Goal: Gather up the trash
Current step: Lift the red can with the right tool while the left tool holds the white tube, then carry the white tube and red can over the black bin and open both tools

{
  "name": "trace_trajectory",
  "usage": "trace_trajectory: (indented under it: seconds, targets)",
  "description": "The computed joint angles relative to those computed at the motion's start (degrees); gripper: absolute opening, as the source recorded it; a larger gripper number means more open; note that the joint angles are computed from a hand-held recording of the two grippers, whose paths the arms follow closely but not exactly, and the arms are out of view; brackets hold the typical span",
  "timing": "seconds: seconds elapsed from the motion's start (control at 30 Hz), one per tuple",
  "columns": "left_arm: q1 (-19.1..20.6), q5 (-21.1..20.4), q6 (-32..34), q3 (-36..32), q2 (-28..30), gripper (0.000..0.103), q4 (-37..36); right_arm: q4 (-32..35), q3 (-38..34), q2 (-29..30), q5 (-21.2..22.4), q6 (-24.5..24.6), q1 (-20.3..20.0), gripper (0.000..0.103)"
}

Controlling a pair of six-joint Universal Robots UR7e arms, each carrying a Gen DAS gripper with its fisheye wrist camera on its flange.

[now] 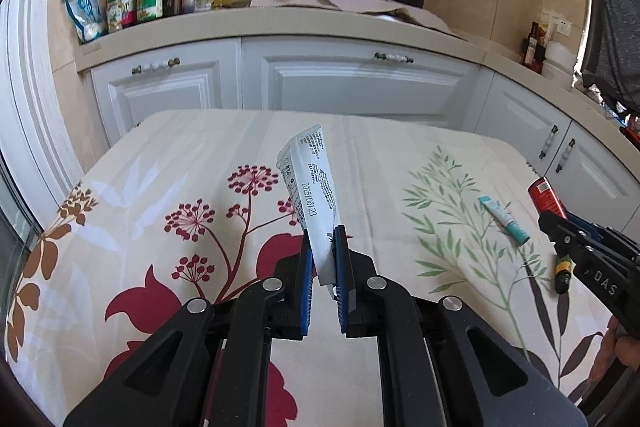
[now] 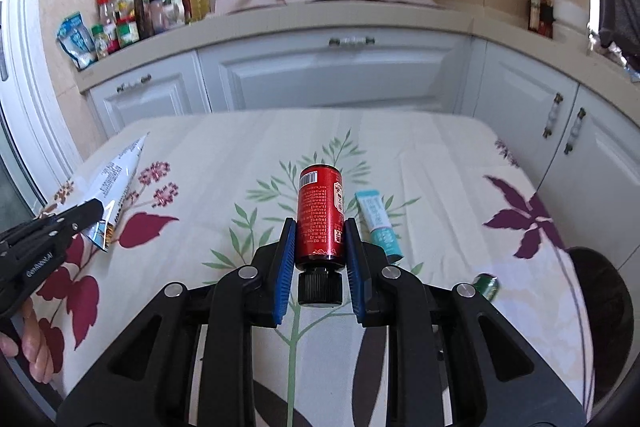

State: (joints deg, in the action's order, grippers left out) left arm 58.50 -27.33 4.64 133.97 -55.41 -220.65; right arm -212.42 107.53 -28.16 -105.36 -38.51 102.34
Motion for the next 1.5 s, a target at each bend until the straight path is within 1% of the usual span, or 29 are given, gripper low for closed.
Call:
trace_trajectory:
  seconds: [0.23,0.43,0.67,0.93,1.2,1.37,1.5]
  targets:
    - [-3.1,1.1,2.9,0.4,0.9,0.01,-5.4,-6.0,4.3,-2.5,2.2,-0.1,-0.4,0.023]
    - [-5.3,1.0,2.8,0.7,1.9,0.01,-5.7,-10.9,7.6,-4.4,3.2,-0.9,-1.2,0.023]
    - [-8.0,0.1,2.7,0.4,3.7,0.01,-5.7,-15.2,11.3,-7.3,3.6,-0.9,-3.0,0.023]
    - [-11.1,-2.9,1.5,-1.2,7.0,0.01,-3.6,-20.8,15.9,-11.2,3.5,-0.5,-6.2,0.023]
    - [-14.2,-7.9,2.6,-4.7,11.9,0.011,-1.5,-26.5,20.0,-15.3,3.4,0.3,-10.7,0.023]
    - [-15.4,-10.7,3.8,-6.8,14.6,0.011,-0.6,-29.3,21.8,-17.6,3.3,0.9,-13.8,0.023]
    - [-15.7,-12.9,3.7,-9.1,16.7,0.011,1.7,-30.7,22.7,-19.2,3.3,1.0,-15.8,0.023]
